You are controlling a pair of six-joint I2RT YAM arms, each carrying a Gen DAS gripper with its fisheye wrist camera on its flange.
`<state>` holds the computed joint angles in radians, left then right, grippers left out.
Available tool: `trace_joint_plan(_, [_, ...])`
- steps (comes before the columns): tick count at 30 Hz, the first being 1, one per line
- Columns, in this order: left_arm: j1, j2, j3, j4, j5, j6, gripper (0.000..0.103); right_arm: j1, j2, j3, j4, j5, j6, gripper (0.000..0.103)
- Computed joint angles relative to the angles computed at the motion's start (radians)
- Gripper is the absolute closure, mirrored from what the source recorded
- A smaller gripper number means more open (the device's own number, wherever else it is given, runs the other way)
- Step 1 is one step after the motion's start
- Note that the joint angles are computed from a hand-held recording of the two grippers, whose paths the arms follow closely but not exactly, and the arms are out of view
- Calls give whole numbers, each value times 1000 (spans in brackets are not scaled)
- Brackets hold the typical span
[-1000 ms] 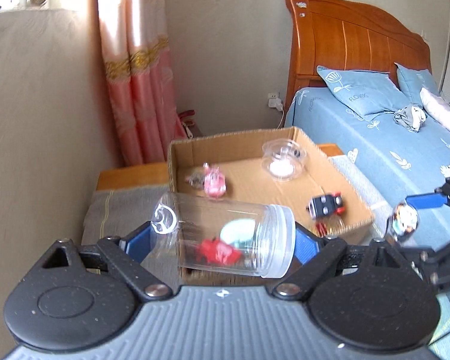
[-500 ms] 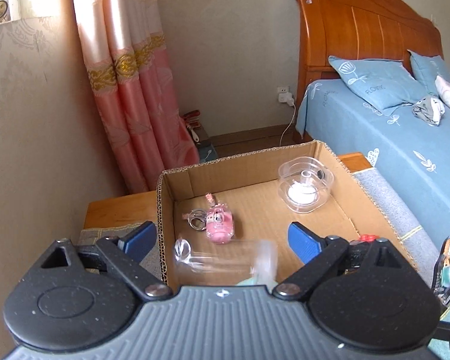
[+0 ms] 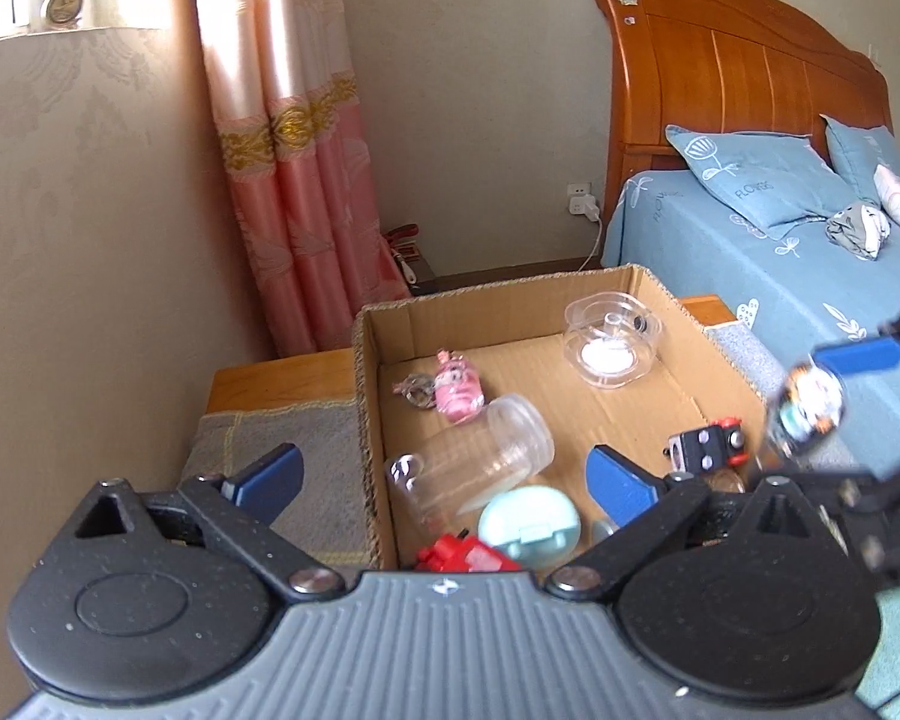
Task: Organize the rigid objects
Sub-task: 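Carry the jar and correction tape into the box and open both tools, then move the left tool toward the white bottle while the right tool approaches the grey toy dog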
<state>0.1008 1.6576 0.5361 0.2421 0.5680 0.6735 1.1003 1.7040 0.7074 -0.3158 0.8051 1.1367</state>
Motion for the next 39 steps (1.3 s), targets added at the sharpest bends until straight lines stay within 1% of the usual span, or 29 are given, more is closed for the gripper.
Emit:
trace_joint_plan(3, [48, -32, -33, -17, 4, 34, 2, -60, -6, -6, 62, -25, -86, 11])
trace_joint_plan(10, [169, -53, -98, 0, 23, 71, 2, -187, 27, 26, 170, -106, -272, 11])
trace_joint_plan(16, [227, -34, -106, -2, 31, 90, 2, -260, 93, 91, 189, -159, -376, 11])
trace_joint_plan(19, [240, -29, -110, -4, 35, 102, 2, -281, 131, 129, 182, -145, -403, 11])
trace_joint_plan(20, [243, -26, -109, -5, 35, 103, 2, -284, 138, 134, 186, -139, -414, 10])
trace_joint_plan(21, [247, -21, -111, -2, 35, 105, 2, -288, 142, 140, 182, -138, -426, 5])
trace_joint_plan(23, [257, -19, -113, -9, 40, 114, 2, -279, 147, 150, 165, -106, -414, 0])
trace_joint_plan(27, [272, -27, -117, -24, 48, 135, 2, -263, 120, 135, 162, -107, -397, 0])
trace_joint_plan(32, [282, -44, -125, -45, 60, 154, 2, -223, 119, 159, 97, -87, -345, 0])
trace_joint_plan(39, [308, -78, -141, -89, 78, 210, 2, -152, 120, 188, 13, -62, -261, 0])
